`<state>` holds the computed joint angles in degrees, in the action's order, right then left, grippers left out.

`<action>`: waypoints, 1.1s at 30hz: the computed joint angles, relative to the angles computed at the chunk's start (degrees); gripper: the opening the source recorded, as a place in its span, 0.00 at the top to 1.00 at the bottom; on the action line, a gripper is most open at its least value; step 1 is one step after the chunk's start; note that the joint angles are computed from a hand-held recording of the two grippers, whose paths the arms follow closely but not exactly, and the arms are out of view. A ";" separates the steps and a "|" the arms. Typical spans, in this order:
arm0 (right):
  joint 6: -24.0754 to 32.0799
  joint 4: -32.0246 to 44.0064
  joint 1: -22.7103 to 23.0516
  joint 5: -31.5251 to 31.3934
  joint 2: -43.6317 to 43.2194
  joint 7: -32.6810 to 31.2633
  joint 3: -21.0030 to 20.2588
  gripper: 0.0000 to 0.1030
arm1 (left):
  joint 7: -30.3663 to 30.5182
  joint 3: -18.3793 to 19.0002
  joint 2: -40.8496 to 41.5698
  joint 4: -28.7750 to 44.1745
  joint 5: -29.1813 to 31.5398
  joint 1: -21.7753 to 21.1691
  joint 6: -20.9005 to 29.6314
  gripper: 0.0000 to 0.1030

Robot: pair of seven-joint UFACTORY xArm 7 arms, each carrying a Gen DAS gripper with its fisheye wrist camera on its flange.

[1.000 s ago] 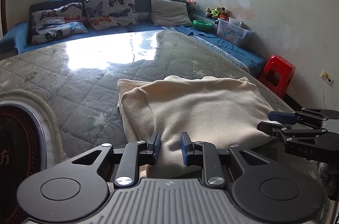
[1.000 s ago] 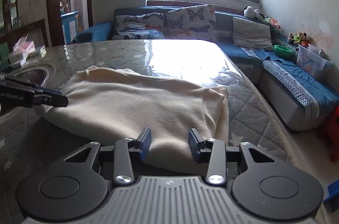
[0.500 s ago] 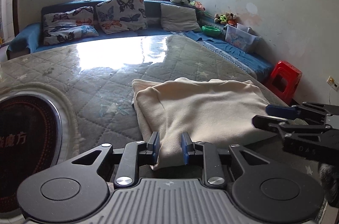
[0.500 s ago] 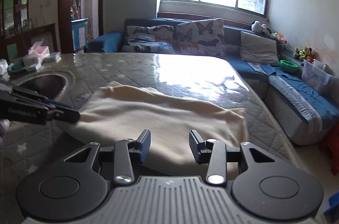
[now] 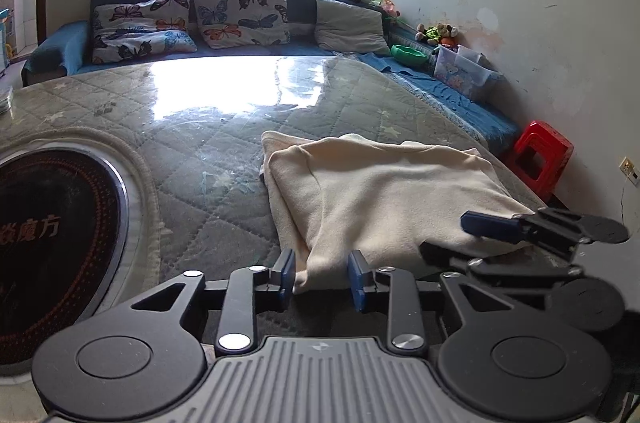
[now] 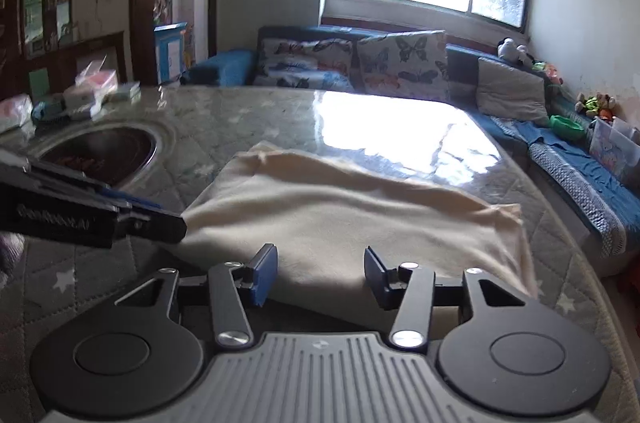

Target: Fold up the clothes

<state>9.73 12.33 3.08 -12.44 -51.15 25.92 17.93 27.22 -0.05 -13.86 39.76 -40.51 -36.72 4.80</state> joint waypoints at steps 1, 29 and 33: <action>-0.13 0.06 -0.56 -0.36 0.23 0.19 0.81 0.50 | -1.45 -0.99 -0.72 -0.61 1.41 1.25 0.08 0.63; 29.00 -5.40 14.58 -0.57 -29.84 17.06 6.91 0.00 | -29.06 -6.07 -19.08 -16.11 27.21 5.56 1.05 0.04; 33.21 -4.93 16.74 -1.20 -31.62 19.04 7.98 0.00 | -31.98 -7.25 -21.89 -17.99 29.93 6.08 1.16 0.00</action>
